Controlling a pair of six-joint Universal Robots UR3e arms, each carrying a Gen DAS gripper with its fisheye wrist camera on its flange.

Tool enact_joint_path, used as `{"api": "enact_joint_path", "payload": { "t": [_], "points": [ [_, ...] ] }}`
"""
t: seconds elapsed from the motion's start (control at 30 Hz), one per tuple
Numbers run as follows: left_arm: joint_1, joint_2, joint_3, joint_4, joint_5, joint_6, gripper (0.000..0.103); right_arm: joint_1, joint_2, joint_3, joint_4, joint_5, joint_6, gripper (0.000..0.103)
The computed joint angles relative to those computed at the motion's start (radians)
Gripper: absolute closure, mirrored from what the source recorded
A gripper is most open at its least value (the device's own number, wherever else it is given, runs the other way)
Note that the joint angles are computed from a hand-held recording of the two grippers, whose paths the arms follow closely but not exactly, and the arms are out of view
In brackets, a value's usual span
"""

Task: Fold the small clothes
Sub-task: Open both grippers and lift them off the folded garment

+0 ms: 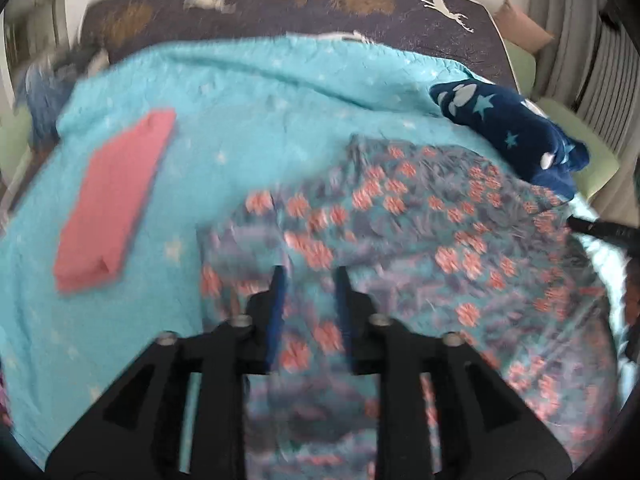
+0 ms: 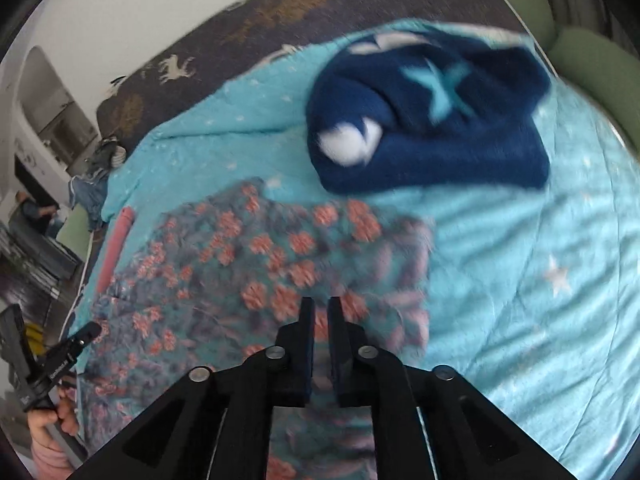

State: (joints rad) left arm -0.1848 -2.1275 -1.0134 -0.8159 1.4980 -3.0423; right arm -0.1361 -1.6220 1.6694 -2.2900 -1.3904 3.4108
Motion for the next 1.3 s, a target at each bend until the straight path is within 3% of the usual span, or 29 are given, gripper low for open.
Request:
{"api": "enact_joint_path", "payload": {
  "t": [0.07, 0.1, 0.17, 0.27, 0.33, 0.47, 0.73, 0.87, 1.0, 1.1, 1.2, 1.23, 1.3],
  "points": [
    [-0.038, -0.1, 0.102, -0.019, 0.154, 0.002, 0.056, 0.029, 0.07, -0.071, 0.028, -0.093, 0.022, 0.09],
    [-0.034, -0.137, 0.129, -0.043, 0.178, -0.003, 0.055, 0.02, 0.112, -0.078, 0.027, -0.146, 0.02, 0.092],
    [0.023, -0.097, 0.056, -0.022, 0.07, -0.048, 0.055, -0.017, 0.109, 0.021, -0.092, -0.124, 0.021, 0.095],
    [0.059, 0.017, -0.063, 0.0, 0.018, -0.061, 0.055, -0.007, 0.019, 0.075, -0.079, -0.129, 0.026, 0.09],
    [0.062, 0.128, -0.197, 0.054, 0.016, -0.023, 0.055, 0.007, -0.084, 0.133, -0.048, -0.123, 0.003, 0.09],
    [0.063, 0.357, -0.434, 0.068, -0.018, 0.031, 0.055, -0.042, -0.409, 0.282, 0.094, -0.006, -0.064, 0.088],
    [0.007, 0.735, -0.787, 0.088, -0.013, 0.02, 0.043, 0.002, -0.886, 0.361, 0.492, -0.016, -0.077, 0.081],
    [-0.015, 0.847, -0.867, 0.055, -0.033, 0.025, 0.042, 0.233, -0.857, 0.337, 0.472, -0.173, 0.046, 0.079],
    [-0.02, 0.92, -0.928, 0.028, -0.025, 0.021, 0.039, 0.263, -0.917, 0.343, 0.516, -0.088, 0.079, 0.071],
    [-0.01, 0.978, -1.002, -0.015, 0.008, 0.012, 0.039, 0.497, -0.823, 0.367, 0.451, -0.225, 0.229, 0.07],
    [0.041, 1.038, -1.088, -0.077, 0.022, 0.034, 0.037, 0.618, -0.787, 0.399, 0.494, -0.307, 0.335, 0.07],
    [0.091, 1.094, -1.142, -0.083, -0.006, 0.057, 0.036, 0.659, -0.793, 0.421, 0.481, -0.344, 0.368, 0.07],
    [0.26, 1.271, -1.21, -0.19, -0.168, 0.147, 0.036, 0.763, -0.797, 0.426, 0.473, -0.425, 0.451, 0.07]
  ]
}}
